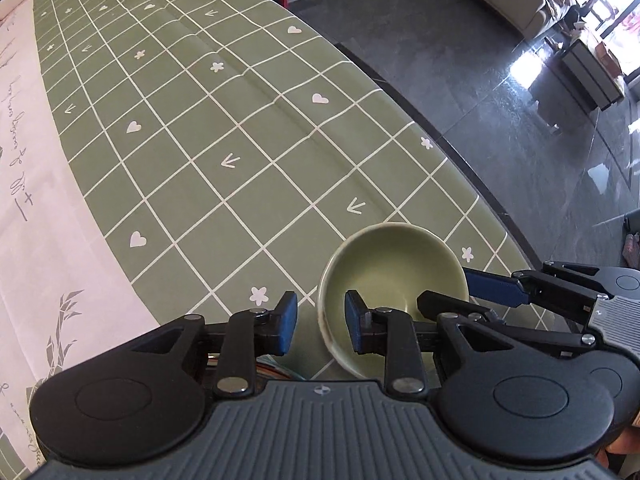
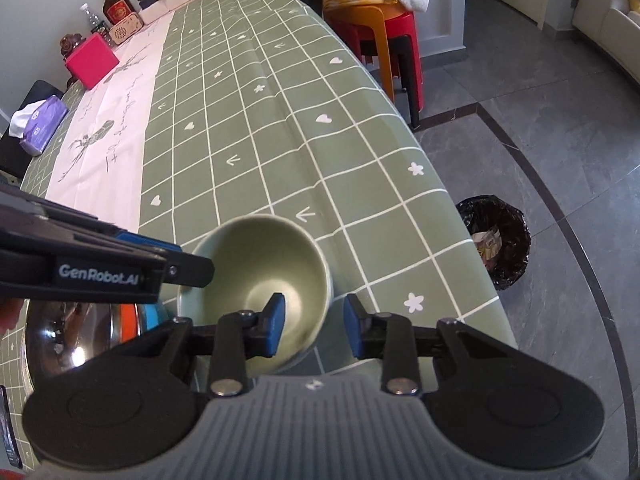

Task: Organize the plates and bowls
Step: 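Close the left tool on the pale green bowl rim and lift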

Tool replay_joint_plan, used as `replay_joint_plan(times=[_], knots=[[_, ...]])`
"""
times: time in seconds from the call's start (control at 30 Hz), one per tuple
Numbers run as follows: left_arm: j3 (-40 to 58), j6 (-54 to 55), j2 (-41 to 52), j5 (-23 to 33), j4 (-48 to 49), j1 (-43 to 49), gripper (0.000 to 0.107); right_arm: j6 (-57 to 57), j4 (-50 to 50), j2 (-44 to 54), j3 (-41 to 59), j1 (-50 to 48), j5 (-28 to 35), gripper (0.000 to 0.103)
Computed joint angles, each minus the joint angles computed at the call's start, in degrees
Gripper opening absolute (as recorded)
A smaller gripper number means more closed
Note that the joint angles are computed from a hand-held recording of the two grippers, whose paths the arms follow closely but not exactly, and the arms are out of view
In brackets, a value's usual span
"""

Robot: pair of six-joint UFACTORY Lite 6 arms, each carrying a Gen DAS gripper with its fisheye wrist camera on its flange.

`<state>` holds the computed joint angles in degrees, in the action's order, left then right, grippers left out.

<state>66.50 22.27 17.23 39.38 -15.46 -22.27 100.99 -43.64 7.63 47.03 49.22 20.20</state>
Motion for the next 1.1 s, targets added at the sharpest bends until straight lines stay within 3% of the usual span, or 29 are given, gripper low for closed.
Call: replay_joint_plan(times=[0.4,0.7,1.1], knots=[[6.5,-6.9,7.8,1.8,4.7,-2.7,0.032,-8.2,8.4,1.2,-0.2,-2.4,-4.0,0.023],[6.5,-9.9,8.3,2.1,7.3,-4.6,0.014,-13.0,13.3,1.8,-0.1,-3.6,-4.9,0.015],[2.9,-15.0,4.8,-2.3,11.9,-8.3,0.010,-7.2,8.5,1.6,-0.1,-3.1,-2.9,0.011]])
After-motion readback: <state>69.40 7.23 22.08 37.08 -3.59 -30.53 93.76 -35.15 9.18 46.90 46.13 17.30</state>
